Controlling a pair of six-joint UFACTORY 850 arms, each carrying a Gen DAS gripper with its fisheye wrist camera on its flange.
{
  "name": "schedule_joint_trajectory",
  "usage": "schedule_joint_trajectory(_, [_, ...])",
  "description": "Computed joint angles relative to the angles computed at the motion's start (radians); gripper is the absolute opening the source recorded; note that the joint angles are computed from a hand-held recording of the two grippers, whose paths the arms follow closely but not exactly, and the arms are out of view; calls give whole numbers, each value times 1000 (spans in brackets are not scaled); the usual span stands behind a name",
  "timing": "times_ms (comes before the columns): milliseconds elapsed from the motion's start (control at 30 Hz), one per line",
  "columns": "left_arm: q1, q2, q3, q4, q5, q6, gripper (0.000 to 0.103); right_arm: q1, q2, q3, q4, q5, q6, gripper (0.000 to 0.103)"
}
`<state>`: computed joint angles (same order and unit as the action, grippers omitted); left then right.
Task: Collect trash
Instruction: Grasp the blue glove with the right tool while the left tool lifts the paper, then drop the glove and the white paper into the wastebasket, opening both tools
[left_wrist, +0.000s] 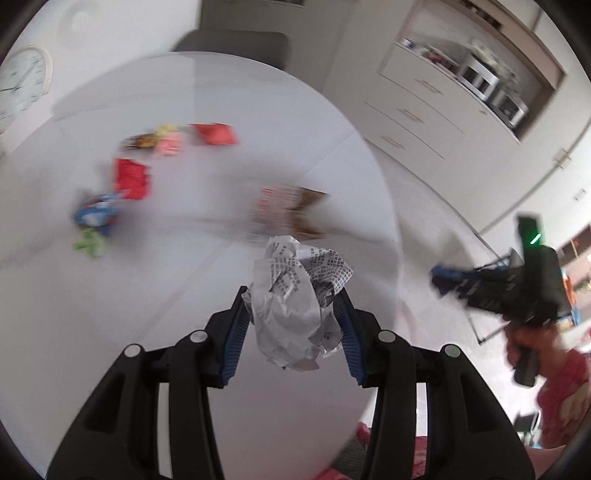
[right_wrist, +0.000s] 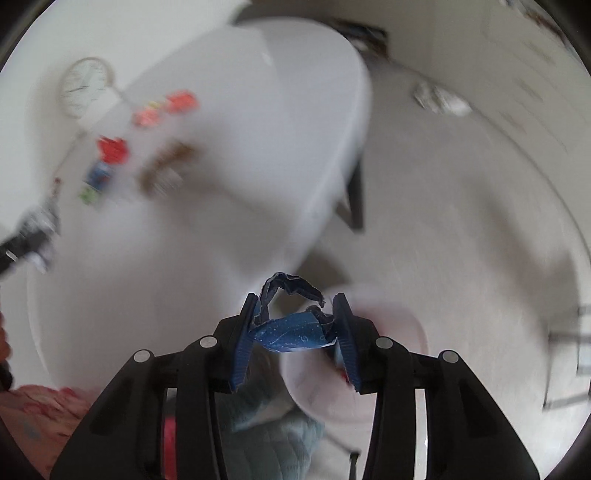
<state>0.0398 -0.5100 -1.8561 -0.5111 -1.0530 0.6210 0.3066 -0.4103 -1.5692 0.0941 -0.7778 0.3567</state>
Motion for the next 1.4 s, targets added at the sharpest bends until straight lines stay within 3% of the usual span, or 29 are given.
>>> schedule_joint_trajectory(133, [-60,2,2,22,-17,14,45,-33,18,154,76,40,-7,42])
schedule_joint_trajectory(367, [-155,9,16,107,-25,8,45,-64,-124,229,202,79,-90,45])
schedule_joint_trajectory(400, [-170,13,22,122,-25,10,45,-64,-138,237,213,85,-101,51])
schedule_joint_trajectory(433, [-179,17,28,129,-25,11,45,-64,-163,233,221,81,-107,64])
schedule_joint_trajectory(533, [-216,23,40,154,-28,11,45,-73,-156,266,231,86,-112,74])
schedule_joint_trajectory(733, [-295,21,62,162,-28,48,46,-104,14,385,195,170,-19,90])
schedule_joint_trajectory(900, [-375,-29,77,198,-34,24,46,-116,216,475,-126,170,317,100])
schedule_joint_trajectory(1067, [-441,-101,123,278,-18,-37,46,-132,356,547,-327,131,549,100])
schedule_joint_trajectory(1200, [-479,-154,179,358,31,-94,47,-151,423,604,-340,132,611,100])
schedule_joint_trajectory(1300, [-504,-194,210,426,64,-150,52,-154,441,642,-333,156,637,100])
schedule_joint_trajectory(1400, [-512,-223,221,453,74,-172,68,-147,441,660,-330,154,643,100])
